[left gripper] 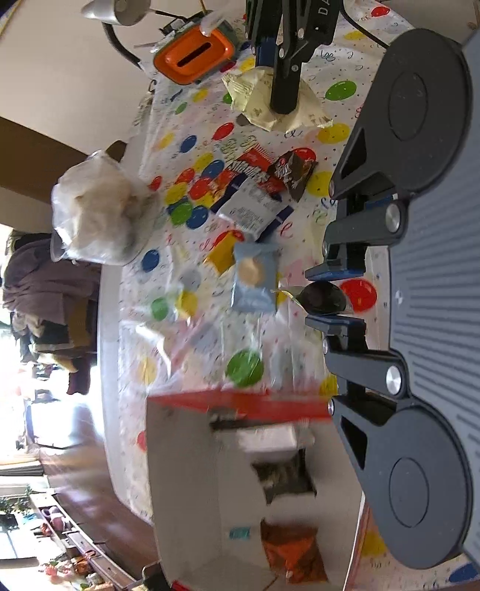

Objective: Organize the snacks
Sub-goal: 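Carry the dark candy and pale yellow bag over the cardboard box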

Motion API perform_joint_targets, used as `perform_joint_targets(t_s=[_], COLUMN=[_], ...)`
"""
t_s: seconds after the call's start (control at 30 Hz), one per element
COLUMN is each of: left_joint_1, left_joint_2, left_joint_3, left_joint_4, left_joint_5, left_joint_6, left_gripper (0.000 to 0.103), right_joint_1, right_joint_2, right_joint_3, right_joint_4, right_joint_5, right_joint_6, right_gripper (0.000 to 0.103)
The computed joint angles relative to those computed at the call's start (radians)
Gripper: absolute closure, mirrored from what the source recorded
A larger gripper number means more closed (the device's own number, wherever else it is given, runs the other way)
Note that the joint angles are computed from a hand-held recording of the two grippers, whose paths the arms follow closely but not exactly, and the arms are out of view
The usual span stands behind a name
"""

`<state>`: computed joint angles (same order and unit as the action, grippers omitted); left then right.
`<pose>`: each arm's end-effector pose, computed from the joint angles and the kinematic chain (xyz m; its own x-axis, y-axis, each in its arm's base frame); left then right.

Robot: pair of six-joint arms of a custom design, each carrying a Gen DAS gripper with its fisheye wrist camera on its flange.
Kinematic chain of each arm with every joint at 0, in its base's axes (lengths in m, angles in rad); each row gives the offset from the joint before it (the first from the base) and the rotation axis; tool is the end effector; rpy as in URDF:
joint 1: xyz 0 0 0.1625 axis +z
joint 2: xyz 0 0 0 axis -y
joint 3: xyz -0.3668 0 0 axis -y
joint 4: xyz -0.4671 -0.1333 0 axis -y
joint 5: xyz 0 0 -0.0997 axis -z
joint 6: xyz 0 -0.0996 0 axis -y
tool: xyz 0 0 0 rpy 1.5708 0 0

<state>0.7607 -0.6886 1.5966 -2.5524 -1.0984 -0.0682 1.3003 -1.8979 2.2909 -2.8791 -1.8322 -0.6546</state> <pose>-0.3669 -0.5958 -0.0537 -0.6859 0.5737 -0.4477 0.6772 0.7283 -0.1043 -0.0168 -0.4630 0.3514 -0.7942 0.0038 0.6076 -0.4042 0.7433 -0.5330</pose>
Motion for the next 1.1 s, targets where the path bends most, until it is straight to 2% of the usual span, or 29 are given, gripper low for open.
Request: perform_joint_targets(t_s=[0.33, 0.6, 0.83, 1.1], left_joint_1=[0.052, 0.108, 0.166, 0.219], left_joint_2=[-0.117, -0.174, -0.162, -0.088], left_joint_3=[0.05, 0.041, -0.034, -0.178], left_joint_4=[-0.032, -0.057, -0.007, 0.086], left_joint_5=[0.049, 0.1, 0.134, 0.175], left_joint_6=[0.059, 0.125, 0.162, 0.2], left_gripper=[0.085, 0.085, 0.085, 0.085], right_joint_1=[0.149, 0.249, 0.292, 0.305], right_joint_2=[0.171, 0.367, 0.533, 0.708], right_joint_3=[-0.066, -0.169, -0.296, -0.453], right_joint_4=[-0.079, -0.148, -0.117, -0.064], right_joint_5=[-0.083, -0.111, -0.144, -0.213], right_joint_6=[0.035, 0.048, 0.125, 0.213], right_gripper=[0.072, 0.073, 0.072, 0.072])
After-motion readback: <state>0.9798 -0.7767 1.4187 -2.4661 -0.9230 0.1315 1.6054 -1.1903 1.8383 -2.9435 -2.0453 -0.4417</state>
